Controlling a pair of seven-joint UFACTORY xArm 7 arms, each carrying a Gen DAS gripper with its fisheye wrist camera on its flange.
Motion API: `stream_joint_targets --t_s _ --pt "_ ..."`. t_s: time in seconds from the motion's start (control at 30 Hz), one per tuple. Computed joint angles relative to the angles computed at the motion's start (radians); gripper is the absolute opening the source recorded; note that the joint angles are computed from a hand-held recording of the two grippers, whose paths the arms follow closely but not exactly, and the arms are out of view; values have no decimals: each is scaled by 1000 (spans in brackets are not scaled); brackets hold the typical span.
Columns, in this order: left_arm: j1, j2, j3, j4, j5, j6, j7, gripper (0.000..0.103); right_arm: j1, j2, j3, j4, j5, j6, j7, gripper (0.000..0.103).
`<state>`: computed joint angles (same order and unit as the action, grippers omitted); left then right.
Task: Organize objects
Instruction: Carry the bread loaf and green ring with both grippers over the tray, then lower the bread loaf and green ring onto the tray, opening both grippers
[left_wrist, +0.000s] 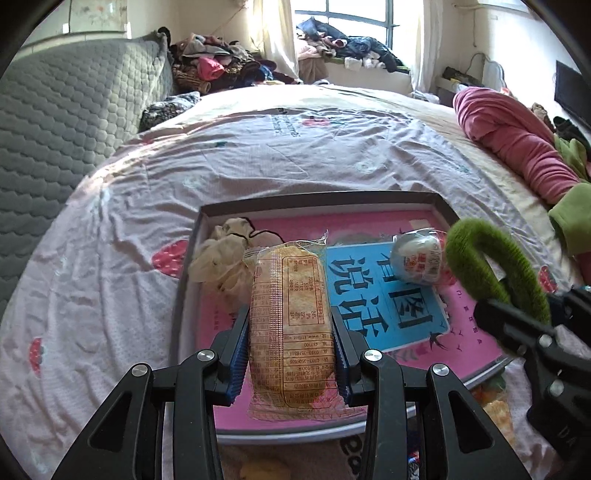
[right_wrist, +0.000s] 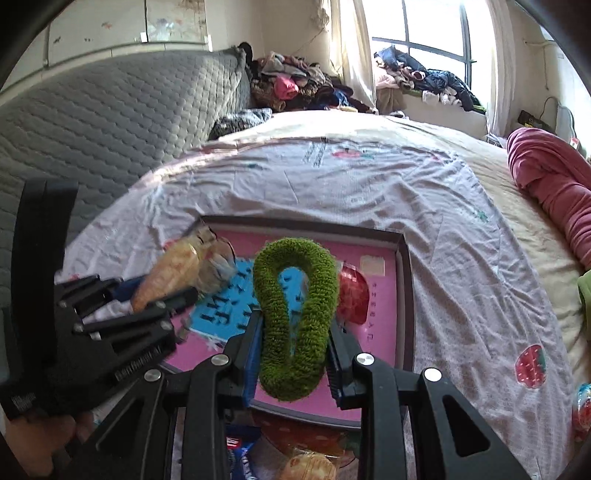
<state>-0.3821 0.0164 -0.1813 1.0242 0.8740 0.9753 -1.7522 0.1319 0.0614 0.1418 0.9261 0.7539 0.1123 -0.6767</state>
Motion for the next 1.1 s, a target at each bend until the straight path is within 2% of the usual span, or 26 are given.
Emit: stream_joint_targets --t_s 0.13,0.23,0.3,0.37,0.53,0.77,0.87,1.1 --pt "3 19 9 -13 4 -35 -4 40 -15 33 16 24 50 15 -62 31" --pt "-3 29 10 -10 4 -21 -4 40 -19 57 23 31 23 10 -53 31" --pt "-5 32 12 -11 1 -16 -3 40 -38 76 41 48 51 44 -81 31" --pt "-4 39 16 -12 -10 -23 10 40 -18 90 24 42 -30 27 -17 31" --pt "-3 53 23 -17 -31 -33 30 42 -24 119 22 50 -142 37 85 31" --pt "-3 65 33 -23 -34 -63 36 42 -40 143 35 56 -241 57 172 32" --pt "-4 70 36 -23 -35 -70 39 42 -58 142 55 53 -237 56 167 32" --pt "-6 71 40 -24 -44 -75 49 42 -48 151 38 58 -311 79 229 33"
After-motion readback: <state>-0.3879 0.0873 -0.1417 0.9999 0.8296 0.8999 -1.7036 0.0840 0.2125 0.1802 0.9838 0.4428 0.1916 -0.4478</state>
